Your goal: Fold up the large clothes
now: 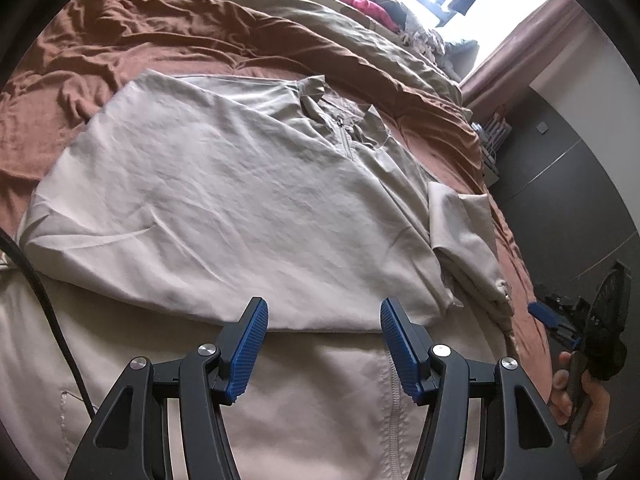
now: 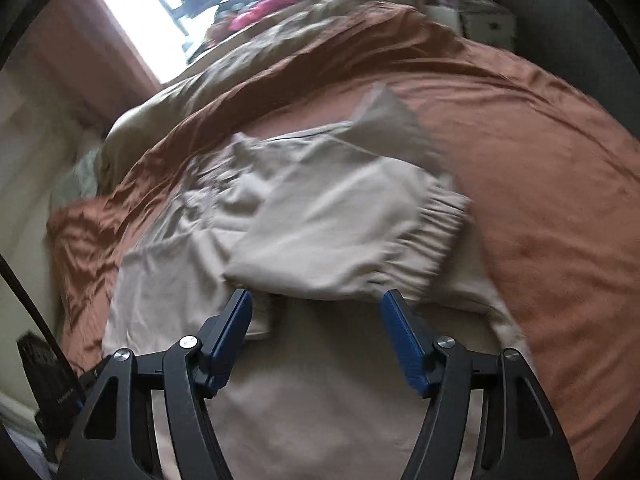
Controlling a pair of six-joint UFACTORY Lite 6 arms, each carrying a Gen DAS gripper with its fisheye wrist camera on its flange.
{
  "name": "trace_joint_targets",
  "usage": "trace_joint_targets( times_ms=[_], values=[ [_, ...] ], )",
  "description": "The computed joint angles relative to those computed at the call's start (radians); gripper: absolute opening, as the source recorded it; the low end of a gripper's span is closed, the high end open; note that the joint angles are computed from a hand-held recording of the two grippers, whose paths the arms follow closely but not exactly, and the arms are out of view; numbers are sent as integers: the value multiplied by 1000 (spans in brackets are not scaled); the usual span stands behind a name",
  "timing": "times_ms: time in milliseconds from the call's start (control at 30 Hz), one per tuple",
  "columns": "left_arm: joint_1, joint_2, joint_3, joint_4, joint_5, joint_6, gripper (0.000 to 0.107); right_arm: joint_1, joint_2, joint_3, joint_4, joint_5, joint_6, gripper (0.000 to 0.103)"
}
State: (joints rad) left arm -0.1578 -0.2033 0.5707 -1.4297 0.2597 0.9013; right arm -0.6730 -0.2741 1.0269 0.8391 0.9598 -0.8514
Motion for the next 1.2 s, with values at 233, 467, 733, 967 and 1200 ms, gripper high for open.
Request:
trace_joint_targets(
  times_ms=[233,467,733,967,1200],
  values=[
    [-37,36,5,-36,-50,30,61,-173,40,-86,76,117,-104,66],
    [-27,75,18,-90,-53,85,61,-69,210,-52,207,47,-59,66],
    [-6,81,18,-131,-34,122,61,-66,233,-15,214,60,-36,11],
    [7,33,-7,-122,-15,111,61,-43,17,-25,168,52,-23,9],
    [106,-47,-37,-74,57,80,61,151,-195,-7,79,4,104,8]
  ],
)
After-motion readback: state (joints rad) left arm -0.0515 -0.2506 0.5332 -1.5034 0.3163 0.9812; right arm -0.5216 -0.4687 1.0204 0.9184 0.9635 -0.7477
